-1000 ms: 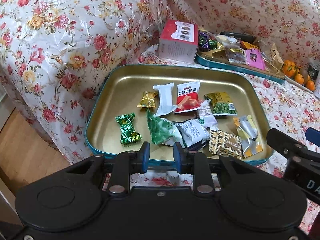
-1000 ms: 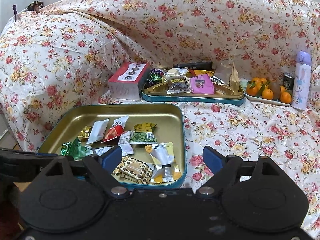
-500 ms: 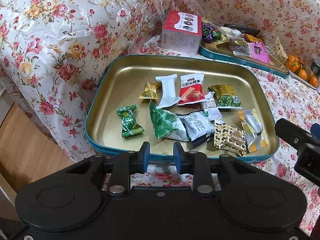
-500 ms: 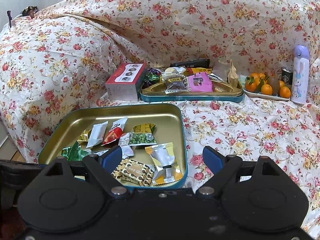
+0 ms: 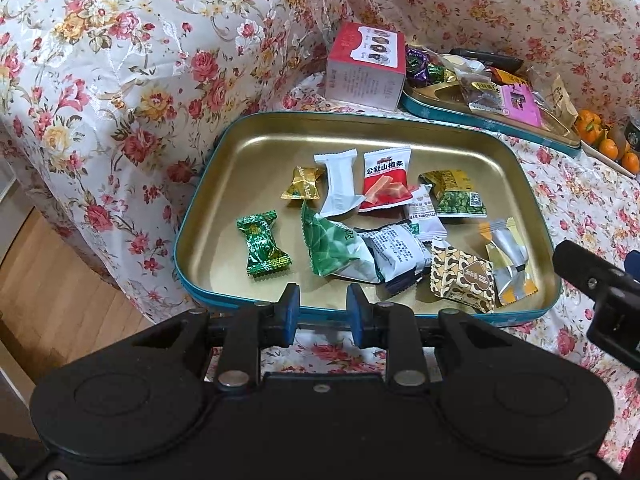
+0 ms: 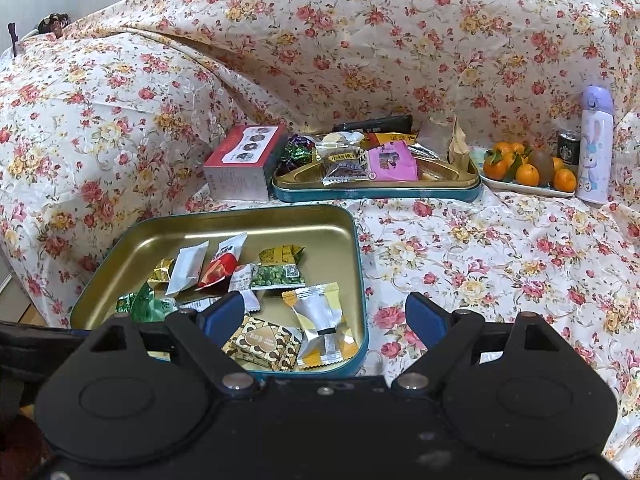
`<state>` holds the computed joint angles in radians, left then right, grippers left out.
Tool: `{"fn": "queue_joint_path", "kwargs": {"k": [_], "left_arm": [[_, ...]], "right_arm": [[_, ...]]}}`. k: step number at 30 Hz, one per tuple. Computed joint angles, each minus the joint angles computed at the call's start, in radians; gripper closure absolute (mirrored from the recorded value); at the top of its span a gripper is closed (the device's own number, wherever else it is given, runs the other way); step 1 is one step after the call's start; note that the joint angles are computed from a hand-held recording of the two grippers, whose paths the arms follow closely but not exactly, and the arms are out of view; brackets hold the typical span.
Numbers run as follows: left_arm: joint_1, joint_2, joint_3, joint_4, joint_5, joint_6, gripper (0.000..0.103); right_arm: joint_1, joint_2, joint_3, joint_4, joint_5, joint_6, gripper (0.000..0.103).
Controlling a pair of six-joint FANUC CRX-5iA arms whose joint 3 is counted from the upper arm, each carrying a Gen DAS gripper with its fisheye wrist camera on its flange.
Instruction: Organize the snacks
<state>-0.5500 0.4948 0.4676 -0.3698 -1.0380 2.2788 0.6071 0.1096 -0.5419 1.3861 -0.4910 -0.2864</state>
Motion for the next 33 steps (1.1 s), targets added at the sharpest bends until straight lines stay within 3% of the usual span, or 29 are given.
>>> {"fn": "queue_joint_path", "kwargs": {"k": [33], "left_arm": [[-0.012, 0.003, 0.014, -0.027, -0.018, 0.026, 0.067]], "right_arm": [[0.011, -0.007, -0.007, -0.043, -0.002, 0.053, 0.011]]}}
